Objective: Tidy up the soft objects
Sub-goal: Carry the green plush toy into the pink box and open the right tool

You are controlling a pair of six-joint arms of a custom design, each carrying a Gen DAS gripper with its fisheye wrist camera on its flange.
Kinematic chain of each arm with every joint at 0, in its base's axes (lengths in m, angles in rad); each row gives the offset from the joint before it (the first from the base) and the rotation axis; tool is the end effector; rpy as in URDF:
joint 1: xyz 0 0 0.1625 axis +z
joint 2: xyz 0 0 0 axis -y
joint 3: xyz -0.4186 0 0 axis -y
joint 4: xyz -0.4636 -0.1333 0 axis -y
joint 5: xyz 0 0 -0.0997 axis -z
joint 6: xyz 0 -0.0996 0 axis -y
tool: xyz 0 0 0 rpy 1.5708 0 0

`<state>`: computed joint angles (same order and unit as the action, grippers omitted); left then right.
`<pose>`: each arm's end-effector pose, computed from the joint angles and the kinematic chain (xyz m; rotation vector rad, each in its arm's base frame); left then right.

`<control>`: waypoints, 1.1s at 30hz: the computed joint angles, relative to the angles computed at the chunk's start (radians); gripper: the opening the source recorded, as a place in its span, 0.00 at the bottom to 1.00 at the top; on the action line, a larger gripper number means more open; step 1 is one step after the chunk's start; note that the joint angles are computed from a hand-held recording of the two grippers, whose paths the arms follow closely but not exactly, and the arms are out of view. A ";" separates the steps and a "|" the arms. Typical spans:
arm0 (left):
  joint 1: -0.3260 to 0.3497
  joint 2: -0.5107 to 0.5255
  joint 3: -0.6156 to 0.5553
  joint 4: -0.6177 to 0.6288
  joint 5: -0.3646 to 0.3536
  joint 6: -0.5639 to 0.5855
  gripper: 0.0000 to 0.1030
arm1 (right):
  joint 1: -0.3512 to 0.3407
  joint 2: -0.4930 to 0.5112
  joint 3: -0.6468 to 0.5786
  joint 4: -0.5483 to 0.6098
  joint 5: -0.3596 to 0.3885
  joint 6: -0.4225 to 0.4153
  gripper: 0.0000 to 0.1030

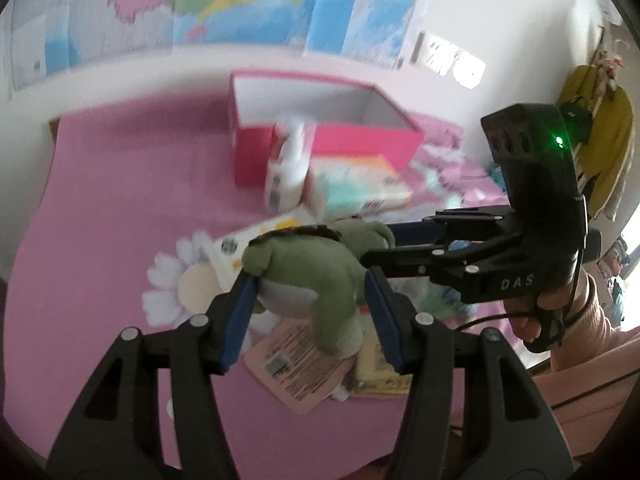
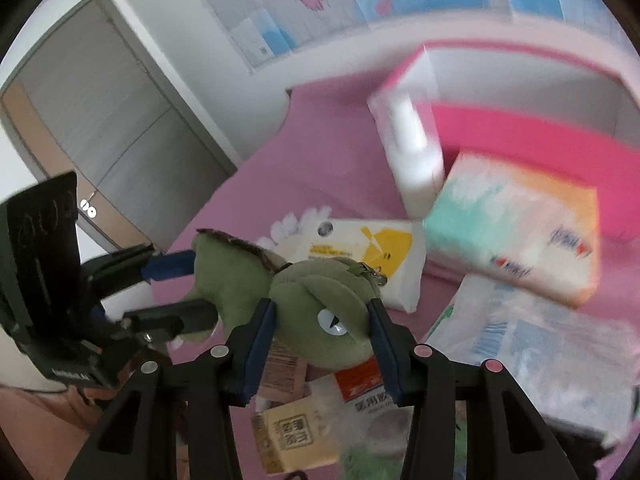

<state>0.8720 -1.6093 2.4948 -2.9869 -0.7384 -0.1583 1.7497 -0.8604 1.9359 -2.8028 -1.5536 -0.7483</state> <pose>-0.0971 -0.4373 0.2145 0.3625 2.3865 -1.0325 0.2409 -0.5736 -0.0109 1.3902 -2.7761 0.2412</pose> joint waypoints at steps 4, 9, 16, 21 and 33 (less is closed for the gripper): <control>-0.040 0.005 -0.017 -0.065 0.016 0.073 0.56 | 0.018 -0.064 0.049 -0.081 0.021 -0.038 0.46; -0.059 0.051 -0.092 -0.148 0.036 0.196 0.56 | 0.047 -0.089 0.044 -0.163 0.048 -0.059 0.46; -0.019 0.201 -0.277 -0.248 0.064 0.403 0.56 | 0.081 -0.013 -0.083 -0.235 0.045 -0.055 0.45; 0.066 0.277 -0.413 -0.161 -0.050 0.415 0.55 | 0.085 0.064 -0.225 -0.178 0.029 -0.003 0.33; 0.208 0.410 -0.593 -0.054 -0.054 0.283 0.48 | 0.031 0.218 -0.444 -0.054 -0.018 0.146 0.24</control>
